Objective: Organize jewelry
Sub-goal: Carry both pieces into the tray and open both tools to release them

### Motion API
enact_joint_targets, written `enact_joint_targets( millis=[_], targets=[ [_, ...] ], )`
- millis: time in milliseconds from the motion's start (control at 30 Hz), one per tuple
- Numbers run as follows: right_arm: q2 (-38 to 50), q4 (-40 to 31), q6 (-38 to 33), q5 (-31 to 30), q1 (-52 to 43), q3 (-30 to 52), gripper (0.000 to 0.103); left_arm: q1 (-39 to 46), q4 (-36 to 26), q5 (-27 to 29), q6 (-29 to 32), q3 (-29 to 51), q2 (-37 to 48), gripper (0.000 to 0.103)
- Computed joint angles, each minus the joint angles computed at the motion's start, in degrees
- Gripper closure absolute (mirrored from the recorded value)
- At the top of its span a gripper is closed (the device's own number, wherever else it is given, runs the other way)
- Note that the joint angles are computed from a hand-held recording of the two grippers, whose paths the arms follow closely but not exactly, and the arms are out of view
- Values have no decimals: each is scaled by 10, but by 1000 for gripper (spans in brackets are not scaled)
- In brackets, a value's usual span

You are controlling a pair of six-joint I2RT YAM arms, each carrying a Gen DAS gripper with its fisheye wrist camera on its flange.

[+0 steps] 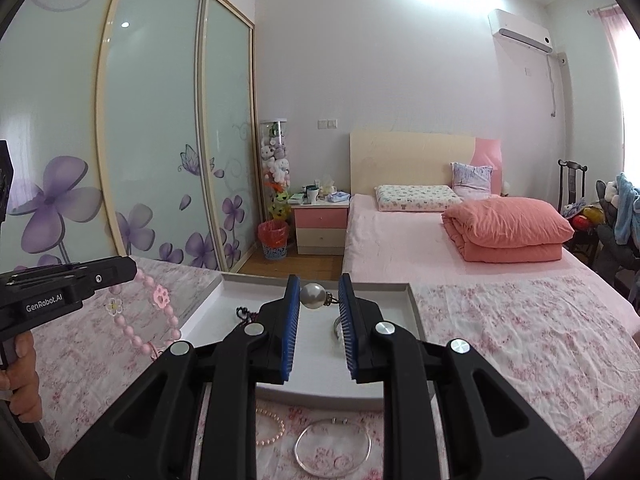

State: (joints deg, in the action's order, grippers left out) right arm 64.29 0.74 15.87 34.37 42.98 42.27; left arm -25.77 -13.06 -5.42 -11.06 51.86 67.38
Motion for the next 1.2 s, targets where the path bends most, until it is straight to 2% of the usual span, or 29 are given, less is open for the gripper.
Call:
enact_joint_targets(
  millis=[500,767,1100,1167,1200],
  targets=[
    [183,20,25,-166,-155,97,82,31,26,10,14,148,223,89],
    [264,-7,47,-213,-182,140,82,44,34,17,7,196,307,89],
    [294,-39,56,-224,-182,171,82,43,41,17,4,212,340,89],
    [287,-36,62,-228,-184,163,77,44,38,26,2,214,340,89],
    [288,-35,60,-230,-189,165,67,46,38,28,3,214,339,88]
  ],
)
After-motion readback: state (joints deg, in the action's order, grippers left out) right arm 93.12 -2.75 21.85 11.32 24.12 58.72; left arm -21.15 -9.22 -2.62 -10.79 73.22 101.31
